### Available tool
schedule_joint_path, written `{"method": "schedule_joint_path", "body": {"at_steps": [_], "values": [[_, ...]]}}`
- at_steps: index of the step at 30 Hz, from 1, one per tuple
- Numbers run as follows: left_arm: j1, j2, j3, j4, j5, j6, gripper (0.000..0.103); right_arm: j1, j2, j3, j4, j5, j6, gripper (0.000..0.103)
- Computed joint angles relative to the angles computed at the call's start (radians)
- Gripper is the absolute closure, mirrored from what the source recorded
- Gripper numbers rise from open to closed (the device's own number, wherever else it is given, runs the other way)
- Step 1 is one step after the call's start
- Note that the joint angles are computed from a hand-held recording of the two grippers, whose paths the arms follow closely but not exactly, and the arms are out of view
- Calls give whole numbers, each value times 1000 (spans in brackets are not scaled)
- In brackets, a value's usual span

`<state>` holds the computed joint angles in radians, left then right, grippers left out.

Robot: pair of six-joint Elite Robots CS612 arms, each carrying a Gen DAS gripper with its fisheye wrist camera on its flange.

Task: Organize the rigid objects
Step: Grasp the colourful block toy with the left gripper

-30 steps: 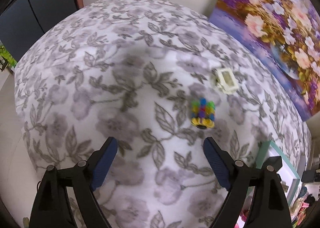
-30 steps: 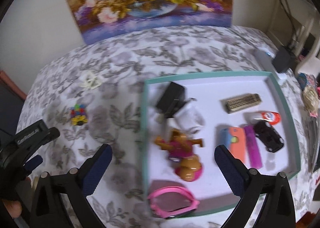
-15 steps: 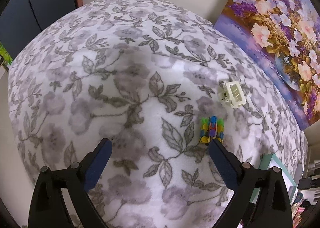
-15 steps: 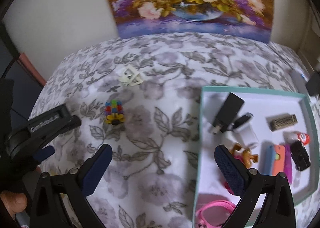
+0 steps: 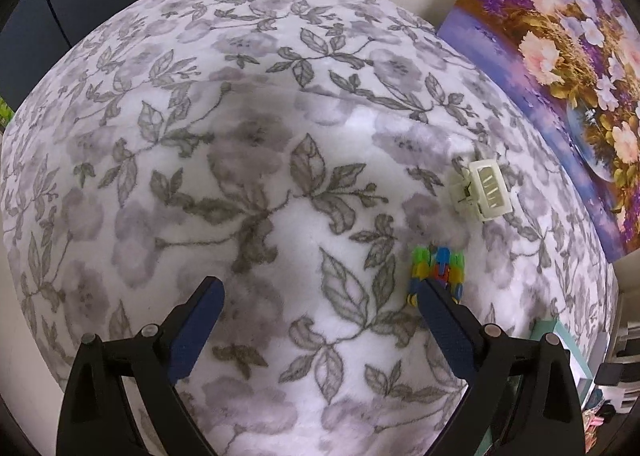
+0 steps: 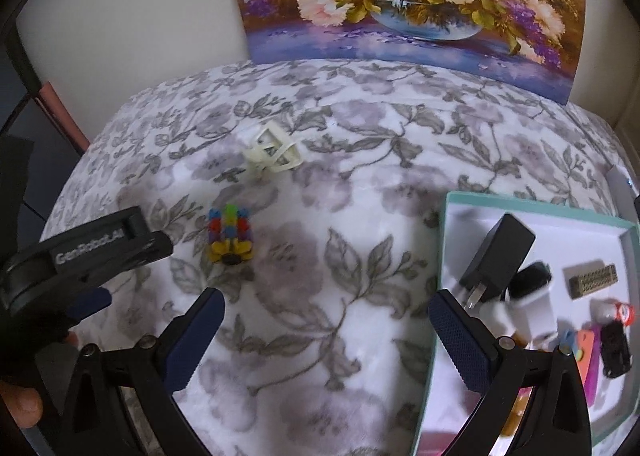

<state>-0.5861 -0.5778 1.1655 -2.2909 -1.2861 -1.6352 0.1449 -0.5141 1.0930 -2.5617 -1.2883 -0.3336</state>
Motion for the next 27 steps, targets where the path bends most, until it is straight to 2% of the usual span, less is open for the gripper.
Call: {"method": "schedule_joint_path", "body": {"at_steps": [14, 21, 25, 27], "values": [[27, 63, -97, -15, -42, 64, 7, -4, 91, -172, 4, -46, 98, 0], [26, 81, -119, -49, -62, 109, 24, -10, 124, -228, 37, -45, 149, 0], [26, 84, -114, -102, -87, 120, 26, -15, 129, -237, 44, -44, 167, 0], [25, 91, -122, -116, -92, 141, 35, -15, 128, -236, 39, -48, 173, 0]]}}
